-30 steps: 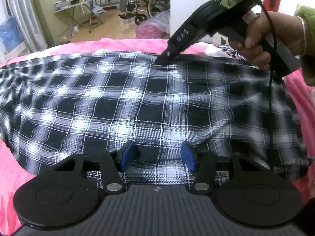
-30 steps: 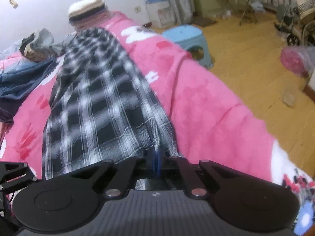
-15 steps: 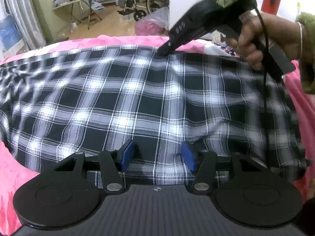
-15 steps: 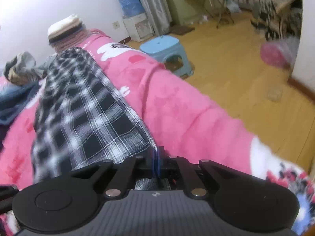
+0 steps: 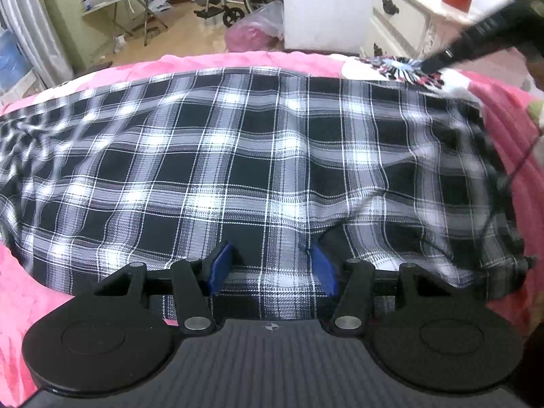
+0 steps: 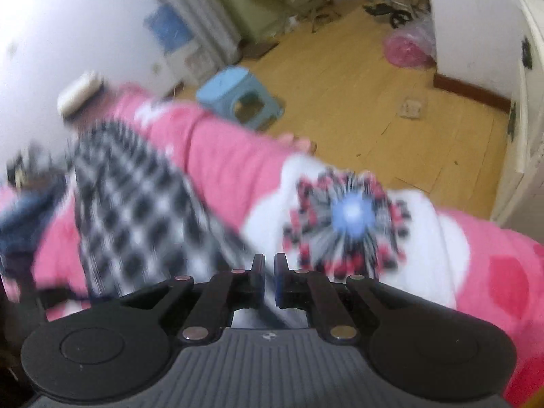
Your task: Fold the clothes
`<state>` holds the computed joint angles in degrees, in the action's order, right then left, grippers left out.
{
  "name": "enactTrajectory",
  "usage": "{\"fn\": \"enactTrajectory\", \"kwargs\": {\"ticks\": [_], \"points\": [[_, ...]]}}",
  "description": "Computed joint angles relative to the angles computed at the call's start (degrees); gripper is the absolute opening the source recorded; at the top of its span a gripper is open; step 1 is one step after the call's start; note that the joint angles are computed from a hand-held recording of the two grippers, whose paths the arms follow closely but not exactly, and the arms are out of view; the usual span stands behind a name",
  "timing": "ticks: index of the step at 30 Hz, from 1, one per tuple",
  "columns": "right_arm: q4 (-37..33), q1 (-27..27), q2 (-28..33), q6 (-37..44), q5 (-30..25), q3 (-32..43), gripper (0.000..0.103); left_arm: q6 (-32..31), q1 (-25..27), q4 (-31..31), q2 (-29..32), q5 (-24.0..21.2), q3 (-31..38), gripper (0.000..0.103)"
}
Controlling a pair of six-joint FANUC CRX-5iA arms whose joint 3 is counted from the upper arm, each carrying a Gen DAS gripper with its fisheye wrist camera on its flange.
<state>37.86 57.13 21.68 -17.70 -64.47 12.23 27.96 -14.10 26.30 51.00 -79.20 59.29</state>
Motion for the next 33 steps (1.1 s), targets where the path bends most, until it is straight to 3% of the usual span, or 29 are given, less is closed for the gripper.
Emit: {"fn": "enactTrajectory", "kwargs": {"ticks": [15,17,21,23,26,28,33], "points": [[-2.9,1.3,9.3,23.2,-10.5,12.7,0.006,-0.1,-0.6,-2.6,-0.5,-0.2,0.2,0.053],[-2.7,1.3,10.5,25.7,-11.8,14.2,0.009,-0.1,-0.6,-2.6,-0.6,0.0,0.0,0.053],[-2.6,0.7,12.0,29.5,-12.4,15.7,0.025,-0.1,-0.8,-2.8,-0.8,0.2,-0.2,0.053],[-2.8,0.4,11.8,29.9,-11.6,15.2,0.025,-0.2,-0.8,-2.9,-0.8,0.3,-0.3,0.053],[-2.0,0.8,12.0,30.6,-12.3,15.3,0.017,-0.4,-0.9,-2.8,-1.1,0.8,-1.0,0.053],[-0.4,1.5,13.4,32.1,-15.0,17.2,0.002,-0.5,-0.8,-2.8,-1.2,1.0,-1.2,0.053],[2.7,2.5,15.9,33.4,-20.4,20.7,0.001,-0.5,-0.9,-2.7,-1.3,1.2,-1.4,0.053]]}}
